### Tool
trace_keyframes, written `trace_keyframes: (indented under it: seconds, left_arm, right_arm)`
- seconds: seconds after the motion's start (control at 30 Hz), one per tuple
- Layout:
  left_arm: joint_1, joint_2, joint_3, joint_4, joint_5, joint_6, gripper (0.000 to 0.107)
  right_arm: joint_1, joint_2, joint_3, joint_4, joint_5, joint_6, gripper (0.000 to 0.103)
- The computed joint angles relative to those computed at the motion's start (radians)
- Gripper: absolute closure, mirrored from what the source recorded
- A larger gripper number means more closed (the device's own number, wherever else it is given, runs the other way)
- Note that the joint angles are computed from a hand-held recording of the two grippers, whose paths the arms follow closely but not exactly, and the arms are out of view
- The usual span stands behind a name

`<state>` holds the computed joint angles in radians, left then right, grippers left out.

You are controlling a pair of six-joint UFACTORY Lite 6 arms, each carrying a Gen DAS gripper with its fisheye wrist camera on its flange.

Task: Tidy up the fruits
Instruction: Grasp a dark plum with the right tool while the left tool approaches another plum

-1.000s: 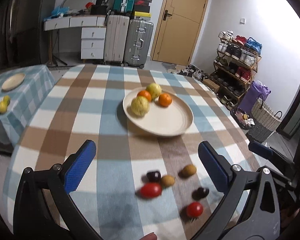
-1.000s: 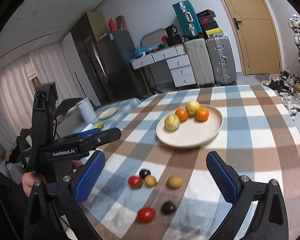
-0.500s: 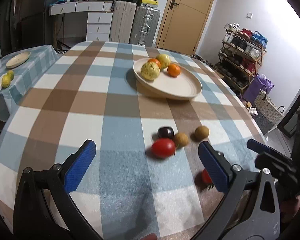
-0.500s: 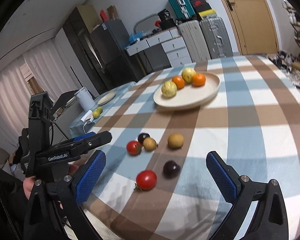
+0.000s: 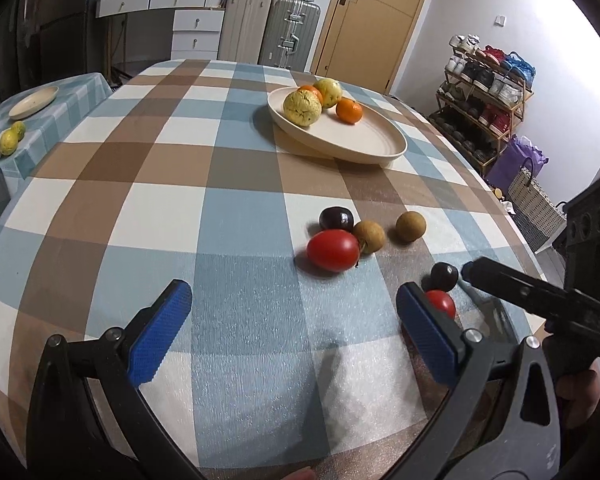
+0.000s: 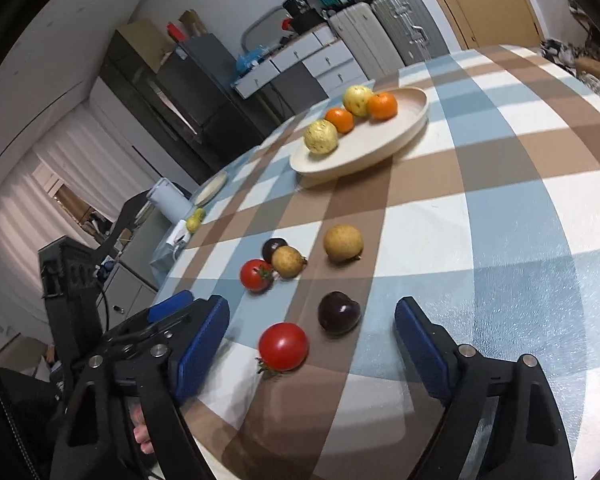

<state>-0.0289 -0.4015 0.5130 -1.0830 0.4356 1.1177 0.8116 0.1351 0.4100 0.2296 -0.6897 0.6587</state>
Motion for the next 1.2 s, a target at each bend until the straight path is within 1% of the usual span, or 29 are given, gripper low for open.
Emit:
trace_keyframes:
  seconds: [0.13,0.17,0.23,0.27,0.37,0.43,0.47,0.53,0.67,0.87,0.93,1.03,1.2]
  left_arm:
    - [-0.006,0.017,0.007,-0.026,-0.01,0.029,0.005]
    - [-0.006,0.018,0.007,-0.026,-0.011,0.031,0.005]
    - [-0.005,0.025,0.014,-0.028,-0.012,0.034,0.005]
    - [-0.002,0.028,0.018,-0.03,-0.01,0.037,0.005]
    - [0.006,0.034,0.029,-0.02,-0.004,0.029,0.005]
    - [0.007,0.045,0.041,-0.013,-0.007,0.023,0.005]
    - [0.012,0.05,0.046,-0.015,-0.003,0.027,0.005]
    - [0.017,0.064,0.059,-0.017,-0.006,0.03,0.005]
    - [0.028,0.101,0.096,-0.027,-0.006,0.036,0.005]
    - [0.03,0.189,0.189,-0.021,0.021,0.036,0.005]
    - [0.027,0.243,0.251,0.006,0.045,0.026,0.005]
    - [0.037,0.352,0.374,0.03,0.135,0.008,0.005]
    - [0.012,0.551,0.572,0.116,0.231,-0.105,0.005]
  right_arm:
    - [-0.023,0.032,0.023,-0.038,0.011,0.029,0.036]
    - [-0.022,0.036,0.029,-0.027,0.018,0.016,0.038]
    - [-0.021,0.044,0.045,-0.01,0.042,-0.009,0.049]
    - [-0.015,0.045,0.05,0.009,0.055,-0.029,0.051]
    - [-0.004,0.055,0.067,0.059,0.079,-0.086,0.061]
    - [0.006,0.063,0.08,0.11,0.098,-0.136,0.074]
    - [0.005,0.067,0.083,0.113,0.101,-0.143,0.077]
    - [-0.002,0.073,0.083,0.093,0.094,-0.132,0.078]
    - [0.025,0.076,0.093,0.167,0.099,-0.223,0.079]
    - [0.016,0.062,0.058,0.124,0.055,-0.169,0.079]
    - [0.017,0.052,0.047,0.12,0.041,-0.167,0.079]
    - [0.007,0.039,0.038,0.089,0.04,-0.15,0.079]
    - [-0.02,-0.009,0.002,0.064,0.025,-0.134,0.079]
